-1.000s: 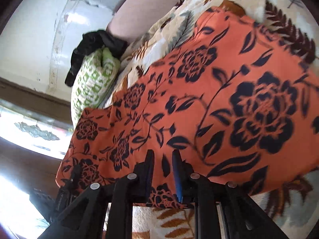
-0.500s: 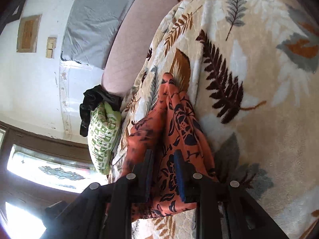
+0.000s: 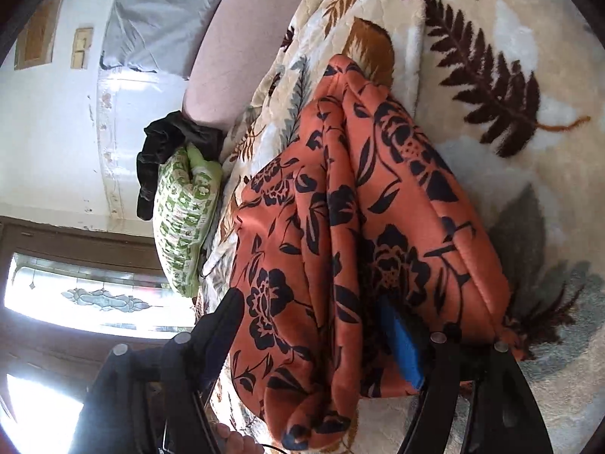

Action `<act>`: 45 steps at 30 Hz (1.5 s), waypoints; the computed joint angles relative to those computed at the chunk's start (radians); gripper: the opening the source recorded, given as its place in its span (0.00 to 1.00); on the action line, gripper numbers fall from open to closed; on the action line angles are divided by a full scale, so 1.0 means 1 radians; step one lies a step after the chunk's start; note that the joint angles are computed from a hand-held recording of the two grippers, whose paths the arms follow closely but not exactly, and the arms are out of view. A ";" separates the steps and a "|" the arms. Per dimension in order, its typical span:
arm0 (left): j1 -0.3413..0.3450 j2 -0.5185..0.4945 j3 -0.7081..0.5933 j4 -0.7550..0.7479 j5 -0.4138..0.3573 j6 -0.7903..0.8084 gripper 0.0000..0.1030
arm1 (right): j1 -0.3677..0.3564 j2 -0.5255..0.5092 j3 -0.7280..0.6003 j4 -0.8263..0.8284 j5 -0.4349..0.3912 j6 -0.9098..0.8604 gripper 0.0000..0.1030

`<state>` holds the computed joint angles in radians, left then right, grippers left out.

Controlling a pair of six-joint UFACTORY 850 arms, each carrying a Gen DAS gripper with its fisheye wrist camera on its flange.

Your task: Fold small clothes

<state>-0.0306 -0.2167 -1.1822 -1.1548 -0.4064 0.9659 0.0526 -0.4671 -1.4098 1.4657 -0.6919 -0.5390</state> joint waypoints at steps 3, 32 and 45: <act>0.002 -0.027 0.013 0.033 -0.010 -0.021 0.76 | 0.032 -0.017 -0.037 -0.031 0.058 -0.010 0.73; -0.075 -0.097 -0.054 0.143 -0.101 -0.035 0.91 | -0.017 0.077 -0.008 -0.260 0.381 0.046 0.53; -0.079 -0.099 -0.066 0.169 -0.107 -0.053 0.91 | 0.010 -0.269 -0.468 -0.925 0.107 0.627 0.33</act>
<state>-0.1095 -0.3156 -1.2483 -0.9859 -0.5133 0.9125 0.0621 -0.7363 -1.8781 0.5409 -0.5852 0.0878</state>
